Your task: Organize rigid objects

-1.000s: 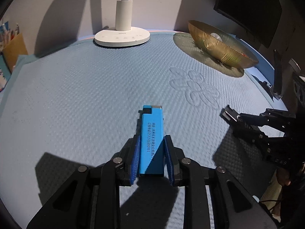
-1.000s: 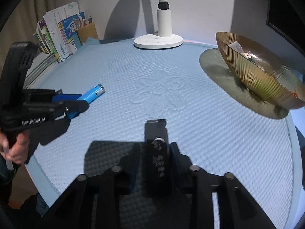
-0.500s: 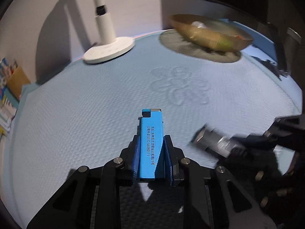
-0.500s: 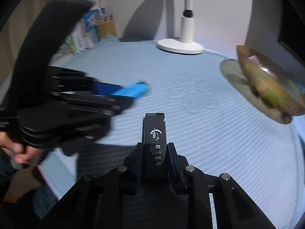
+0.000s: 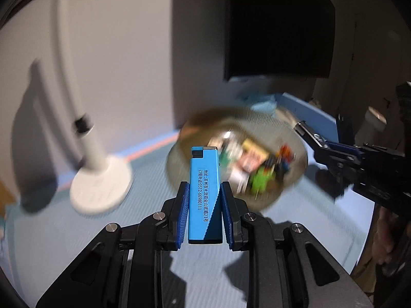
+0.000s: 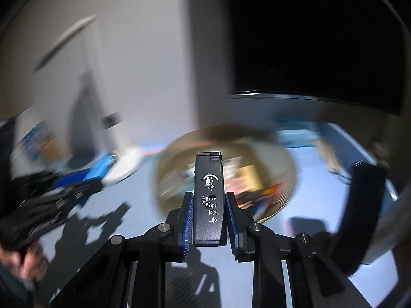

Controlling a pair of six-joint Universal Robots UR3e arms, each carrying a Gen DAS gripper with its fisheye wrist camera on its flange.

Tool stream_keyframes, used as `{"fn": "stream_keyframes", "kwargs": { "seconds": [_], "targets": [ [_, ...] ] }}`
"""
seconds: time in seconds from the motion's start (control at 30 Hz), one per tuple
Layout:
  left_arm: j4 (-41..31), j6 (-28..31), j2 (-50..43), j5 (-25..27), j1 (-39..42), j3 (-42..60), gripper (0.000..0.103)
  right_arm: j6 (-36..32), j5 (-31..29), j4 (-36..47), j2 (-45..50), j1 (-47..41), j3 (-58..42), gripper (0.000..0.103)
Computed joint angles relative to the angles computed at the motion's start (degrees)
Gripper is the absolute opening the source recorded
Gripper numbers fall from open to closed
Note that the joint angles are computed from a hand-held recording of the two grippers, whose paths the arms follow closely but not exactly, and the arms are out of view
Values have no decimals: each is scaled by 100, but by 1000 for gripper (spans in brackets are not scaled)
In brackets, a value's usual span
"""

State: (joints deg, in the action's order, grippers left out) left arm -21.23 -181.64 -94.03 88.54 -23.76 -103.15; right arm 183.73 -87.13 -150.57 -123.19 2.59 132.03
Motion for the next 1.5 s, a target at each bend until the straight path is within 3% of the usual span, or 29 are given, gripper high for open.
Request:
{"fn": "stream_keyframes", "kwargs": {
  "seconds": [0.2, 0.4, 0.5, 0.57, 0.67, 0.83, 0.9, 1.0, 1.07, 1.17, 1.23, 1.4, 1.5],
  "targets": [
    [-498, -220, -1752, -337, -87, 1960, 21, 379, -603, -61, 1970, -393, -1132, 24],
    [-793, -335, -2647, -543, -194, 2825, 22, 395, -983, -315, 2956, -343, -1573, 23],
    [-623, -520, -2656, -578, -172, 2789, 53, 212, -1068, -438, 3029, -366, -1631, 26],
    [-295, -585, -2439, -623, -93, 2456, 66, 123, -1024, -597, 2774, -410, -1429, 32],
    [76, -575, -1805, -456, -12, 1704, 70, 136, -909, -661, 2272, -441, -1093, 45],
    [394, -682, -412, -415, 321, 254, 70, 166, -652, -344, 1556, -240, -799, 46],
    [397, -762, 221, -488, 539, -326, 70, 211, -669, -195, 1325, 100, -811, 47],
    [255, -811, 1218, -518, 881, -1077, 70, 423, -981, -88, 1271, 928, -1022, 60],
    [-42, -756, 2057, -658, 1246, -1566, 71, 574, -1018, -35, 1333, 1430, -1204, 61],
    [-436, -659, 3265, -619, 1738, -2240, 82, 832, -1386, -268, 1773, 2432, -1490, 63],
    [-535, -643, 3874, -453, 1970, -2674, 89, 1032, -1744, -516, 2344, 3109, -1699, 73],
    [-1023, -264, 5016, 111, 2419, -3736, 89, 1548, -2153, -1145, 3990, 4124, -2129, 76],
    [-714, -288, 5024, 640, 2324, -4319, 89, 1837, -2327, -1503, 4766, 4399, -2267, 76]
  ]
}}
